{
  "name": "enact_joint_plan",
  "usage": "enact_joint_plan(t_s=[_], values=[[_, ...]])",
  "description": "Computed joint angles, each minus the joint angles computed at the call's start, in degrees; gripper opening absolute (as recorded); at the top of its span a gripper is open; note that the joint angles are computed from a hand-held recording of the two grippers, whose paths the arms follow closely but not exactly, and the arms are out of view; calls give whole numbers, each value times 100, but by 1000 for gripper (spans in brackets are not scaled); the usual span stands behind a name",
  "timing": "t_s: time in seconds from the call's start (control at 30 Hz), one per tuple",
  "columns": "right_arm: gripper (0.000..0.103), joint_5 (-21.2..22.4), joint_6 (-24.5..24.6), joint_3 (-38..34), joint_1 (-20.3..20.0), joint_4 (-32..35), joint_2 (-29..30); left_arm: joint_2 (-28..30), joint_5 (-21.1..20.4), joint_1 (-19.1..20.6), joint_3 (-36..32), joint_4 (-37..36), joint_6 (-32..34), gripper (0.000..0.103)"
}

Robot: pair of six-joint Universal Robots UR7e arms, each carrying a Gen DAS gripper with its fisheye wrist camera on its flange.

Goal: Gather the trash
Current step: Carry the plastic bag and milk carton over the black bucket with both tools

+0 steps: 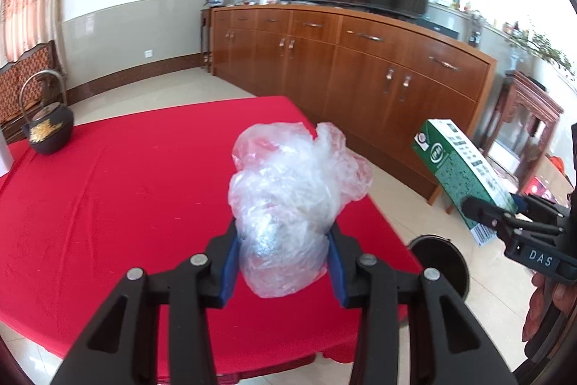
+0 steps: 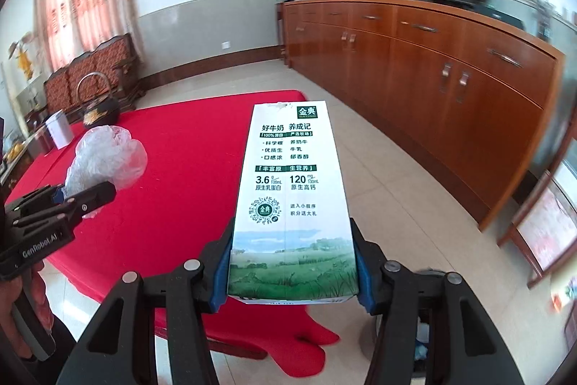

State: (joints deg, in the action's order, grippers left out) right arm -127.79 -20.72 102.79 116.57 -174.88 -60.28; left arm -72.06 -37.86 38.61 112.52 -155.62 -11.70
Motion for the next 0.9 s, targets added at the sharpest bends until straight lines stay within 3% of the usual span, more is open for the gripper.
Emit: enact_joint_plan(t_s=[0.47,0.9], values=[[57,-603,170,1172,-206,-402,-1382,544,-529,-376,-153,-199,303,43],[57,-637,123,1834,-743,-580,-2229,1168,-1044,-456,-366,-228,518,43]])
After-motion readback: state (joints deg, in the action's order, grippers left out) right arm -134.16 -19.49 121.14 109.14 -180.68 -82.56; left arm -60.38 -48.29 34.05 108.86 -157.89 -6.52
